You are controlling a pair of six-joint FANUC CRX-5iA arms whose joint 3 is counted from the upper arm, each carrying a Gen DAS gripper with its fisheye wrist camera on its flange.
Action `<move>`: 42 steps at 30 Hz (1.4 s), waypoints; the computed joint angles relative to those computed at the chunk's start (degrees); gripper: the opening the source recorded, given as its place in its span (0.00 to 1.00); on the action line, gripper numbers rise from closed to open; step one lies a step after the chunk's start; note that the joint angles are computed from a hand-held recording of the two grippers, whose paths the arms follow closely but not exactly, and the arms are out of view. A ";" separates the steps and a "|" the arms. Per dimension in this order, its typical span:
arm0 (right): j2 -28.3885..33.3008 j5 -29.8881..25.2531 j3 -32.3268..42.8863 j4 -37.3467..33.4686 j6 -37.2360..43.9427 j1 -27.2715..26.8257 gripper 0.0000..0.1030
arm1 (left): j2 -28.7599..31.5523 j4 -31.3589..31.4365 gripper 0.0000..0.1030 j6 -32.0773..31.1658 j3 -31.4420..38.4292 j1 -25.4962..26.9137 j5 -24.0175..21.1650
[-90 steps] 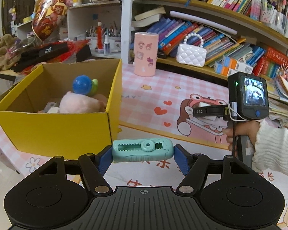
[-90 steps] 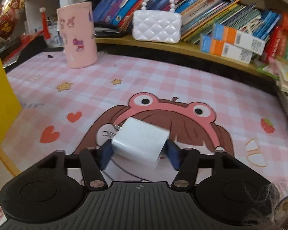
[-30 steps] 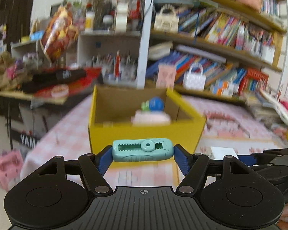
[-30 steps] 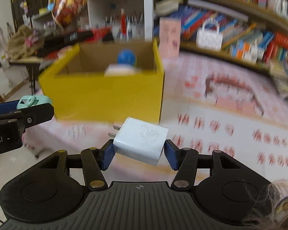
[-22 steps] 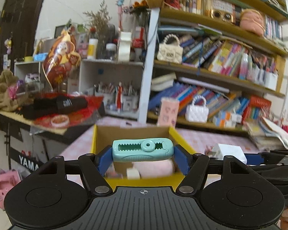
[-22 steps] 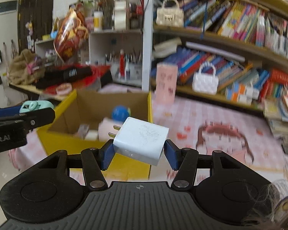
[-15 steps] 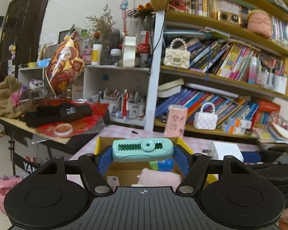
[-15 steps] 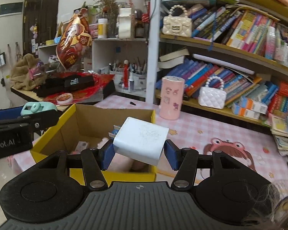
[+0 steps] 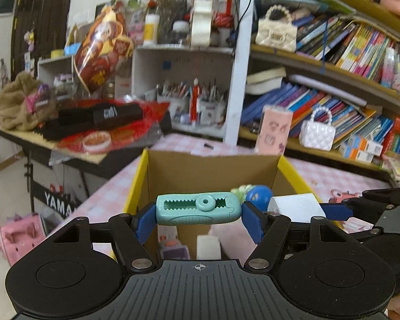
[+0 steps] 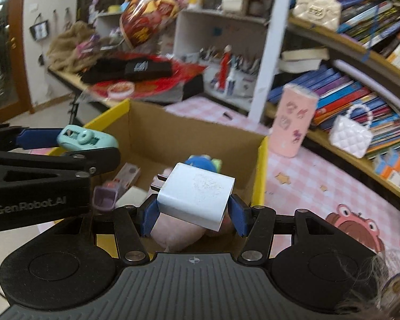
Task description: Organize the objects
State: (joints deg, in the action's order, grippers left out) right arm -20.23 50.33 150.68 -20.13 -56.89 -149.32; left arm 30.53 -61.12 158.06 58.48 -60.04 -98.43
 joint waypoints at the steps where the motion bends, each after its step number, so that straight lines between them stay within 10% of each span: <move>1: -0.44 0.88 -0.44 -0.25 0.41 -0.13 0.51 | 0.19 0.72 0.67 0.12 0.24 0.34 -0.29; 24: 6.31 -4.73 7.74 -0.06 -3.67 -0.90 0.56 | 0.68 -1.72 0.86 -0.06 2.96 -2.92 -1.16; 32: 15.30 -8.52 15.33 10.31 -20.09 -0.71 0.61 | 0.29 -1.87 0.92 -0.42 2.20 -5.80 1.69; 42: 23.82 1.21 19.98 31.08 -47.32 1.68 0.63 | 3.27 6.39 0.94 -4.26 4.52 -6.47 2.58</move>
State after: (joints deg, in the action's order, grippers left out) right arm 3.59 51.54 170.66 10.95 -104.22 -147.64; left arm 33.81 -54.73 153.80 63.00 -66.51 -95.84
